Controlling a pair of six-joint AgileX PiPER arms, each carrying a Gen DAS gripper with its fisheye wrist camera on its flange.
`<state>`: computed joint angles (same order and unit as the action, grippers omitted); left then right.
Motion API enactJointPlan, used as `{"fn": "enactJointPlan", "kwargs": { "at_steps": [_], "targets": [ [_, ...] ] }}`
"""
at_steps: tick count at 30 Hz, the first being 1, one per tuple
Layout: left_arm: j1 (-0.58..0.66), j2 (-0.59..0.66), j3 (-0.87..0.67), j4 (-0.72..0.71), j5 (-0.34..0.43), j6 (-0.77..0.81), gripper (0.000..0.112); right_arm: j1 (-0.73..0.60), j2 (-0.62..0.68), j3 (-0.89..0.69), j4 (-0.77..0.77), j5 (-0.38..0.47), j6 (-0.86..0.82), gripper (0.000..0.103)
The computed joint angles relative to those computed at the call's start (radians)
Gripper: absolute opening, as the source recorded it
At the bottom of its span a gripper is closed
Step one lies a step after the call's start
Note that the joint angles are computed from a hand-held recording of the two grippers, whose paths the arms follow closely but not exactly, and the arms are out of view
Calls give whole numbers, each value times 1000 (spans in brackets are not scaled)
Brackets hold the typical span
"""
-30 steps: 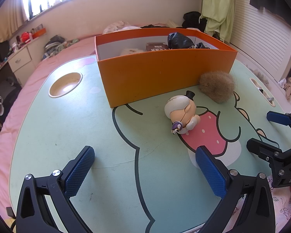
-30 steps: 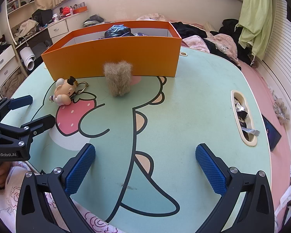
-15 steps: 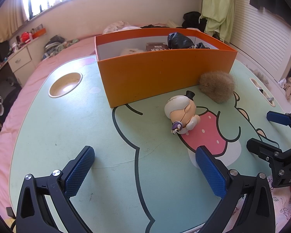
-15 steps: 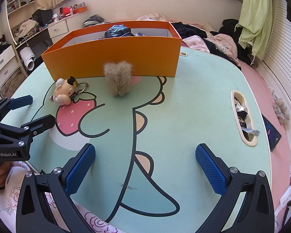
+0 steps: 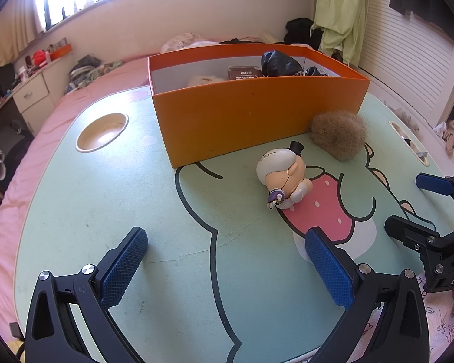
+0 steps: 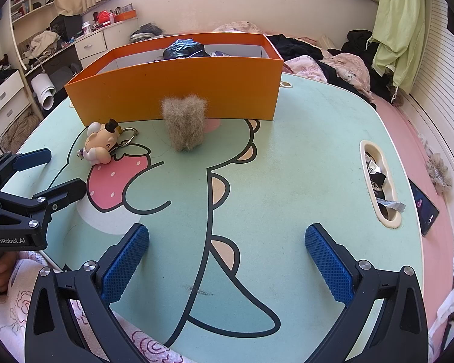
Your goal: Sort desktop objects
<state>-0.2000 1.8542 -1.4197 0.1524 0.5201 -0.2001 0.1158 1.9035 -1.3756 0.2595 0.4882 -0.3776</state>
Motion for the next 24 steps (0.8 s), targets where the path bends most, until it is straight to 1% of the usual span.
{"fn": "enactJointPlan", "kwargs": {
  "at_steps": [6,8,13,16,20,24],
  "targets": [
    [0,0,-1,0,1,0,103,-2,9,-1,6,-8,-7,103],
    [0,-1,0,0,0,1,103,4,-6,0,-8,4,11,103],
    [0,0,0,0,0,0,103,2,4,-2,-3,-2,4,103],
    [0,0,0,0,0,0,103,7,-8,-3,-15,8,20,103],
    [-1,0,0,1,0,-1,103,4,7,-9,-6,0,10,103],
    [0,0,1,0,0,0,103,-7,32,-6,40,-27,-36,103]
  ]
}}
